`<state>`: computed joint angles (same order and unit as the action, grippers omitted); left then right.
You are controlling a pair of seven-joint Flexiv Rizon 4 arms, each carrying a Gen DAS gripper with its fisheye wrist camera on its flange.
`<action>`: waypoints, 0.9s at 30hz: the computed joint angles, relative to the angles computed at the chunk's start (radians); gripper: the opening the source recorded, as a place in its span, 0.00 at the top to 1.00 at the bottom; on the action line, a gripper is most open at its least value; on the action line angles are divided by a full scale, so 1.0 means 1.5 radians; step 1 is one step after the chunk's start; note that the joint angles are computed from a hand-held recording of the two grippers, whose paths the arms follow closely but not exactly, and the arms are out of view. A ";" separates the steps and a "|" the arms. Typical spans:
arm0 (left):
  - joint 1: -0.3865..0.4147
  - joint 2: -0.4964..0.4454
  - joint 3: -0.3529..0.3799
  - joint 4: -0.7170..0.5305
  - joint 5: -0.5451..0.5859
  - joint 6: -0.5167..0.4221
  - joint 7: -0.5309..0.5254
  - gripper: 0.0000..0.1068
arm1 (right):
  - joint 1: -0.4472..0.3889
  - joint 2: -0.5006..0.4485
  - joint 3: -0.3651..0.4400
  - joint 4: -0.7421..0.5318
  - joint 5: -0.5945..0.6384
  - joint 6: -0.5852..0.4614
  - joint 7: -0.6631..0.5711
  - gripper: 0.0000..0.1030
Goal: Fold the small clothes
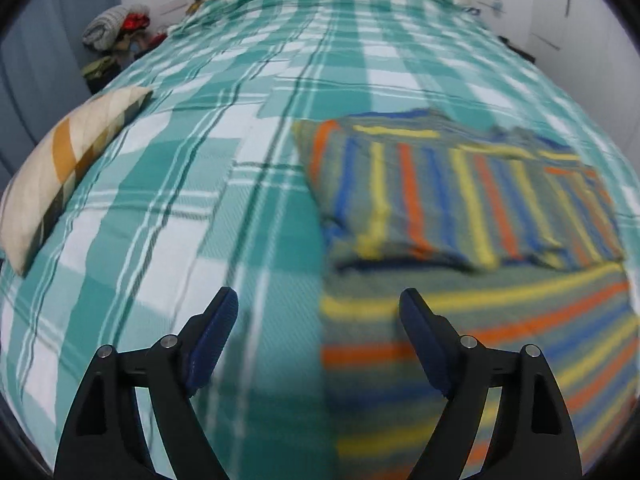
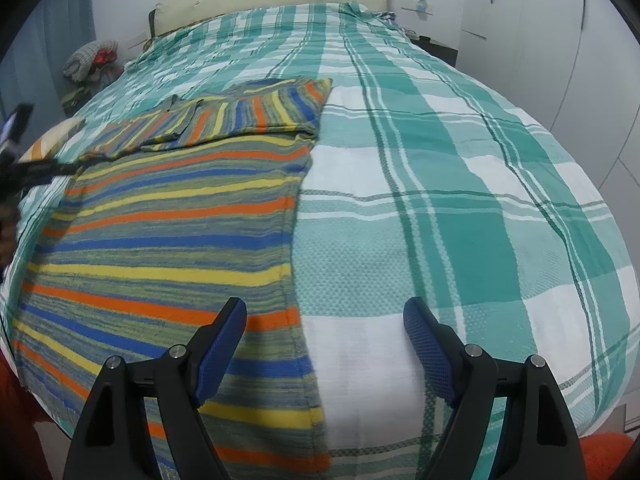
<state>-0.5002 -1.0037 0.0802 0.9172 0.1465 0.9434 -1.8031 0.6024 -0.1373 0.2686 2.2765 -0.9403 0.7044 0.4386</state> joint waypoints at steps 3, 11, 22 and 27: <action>0.001 -0.035 0.009 -0.038 -0.006 -0.008 -0.034 0.74 | 0.003 -0.006 0.001 -0.004 0.002 -0.003 -0.006 0.22; -0.010 0.017 0.036 0.051 0.016 0.014 -0.076 0.40 | 0.000 0.006 0.001 0.003 0.008 -0.014 0.004 0.22; -0.009 0.197 0.007 0.345 0.055 0.140 -0.081 0.15 | 0.014 0.009 0.021 -0.017 0.096 -0.090 -0.040 0.18; -0.032 0.229 0.003 0.420 0.061 0.179 -0.084 0.14 | 0.030 0.001 0.026 -0.036 0.120 -0.144 -0.057 0.16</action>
<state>-0.5483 -0.6595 0.0840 1.5470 0.2378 1.2119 -1.9286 0.6481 -0.1357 0.3076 2.2218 -0.7597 0.4878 0.3533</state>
